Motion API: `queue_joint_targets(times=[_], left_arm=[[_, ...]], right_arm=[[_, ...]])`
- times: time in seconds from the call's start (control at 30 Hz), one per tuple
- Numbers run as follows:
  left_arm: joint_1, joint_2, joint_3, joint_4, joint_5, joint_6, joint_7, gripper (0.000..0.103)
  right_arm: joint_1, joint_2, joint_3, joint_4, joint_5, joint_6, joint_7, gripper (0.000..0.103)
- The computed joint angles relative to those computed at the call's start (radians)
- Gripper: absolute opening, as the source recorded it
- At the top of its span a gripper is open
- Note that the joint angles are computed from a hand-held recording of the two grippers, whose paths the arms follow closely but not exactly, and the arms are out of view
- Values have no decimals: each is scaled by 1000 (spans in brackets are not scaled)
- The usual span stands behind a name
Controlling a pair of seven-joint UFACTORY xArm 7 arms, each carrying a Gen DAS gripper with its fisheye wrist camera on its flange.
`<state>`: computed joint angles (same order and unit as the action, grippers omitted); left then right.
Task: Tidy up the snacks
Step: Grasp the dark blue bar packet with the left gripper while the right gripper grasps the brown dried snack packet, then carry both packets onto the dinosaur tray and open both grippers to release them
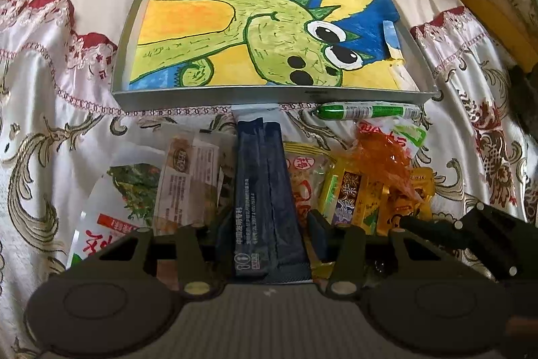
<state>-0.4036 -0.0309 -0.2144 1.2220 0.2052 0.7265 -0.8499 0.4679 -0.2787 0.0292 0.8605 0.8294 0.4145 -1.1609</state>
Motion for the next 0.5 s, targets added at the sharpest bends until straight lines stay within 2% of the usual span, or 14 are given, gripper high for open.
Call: queue_joint_targets(times=[0.23, 0.33, 0.4, 0.5], left_arm=[[9, -8, 5, -24, -39, -37, -29, 52], [7, -4, 1, -16, -21, -27, -42, 50], [4, -2, -3, -10, 0, -16, -56, 49], [-4, -1, -10, 1, 40, 5, -77, 47]], right_arm=[[-2, 13, 30, -19, -83, -57, 1, 59], [4, 11, 38, -34, -132, -95, 21, 55], [13, 10, 30, -39, -146, -105, 32, 50], [24, 11, 18, -39, -158, -110, 44, 49]])
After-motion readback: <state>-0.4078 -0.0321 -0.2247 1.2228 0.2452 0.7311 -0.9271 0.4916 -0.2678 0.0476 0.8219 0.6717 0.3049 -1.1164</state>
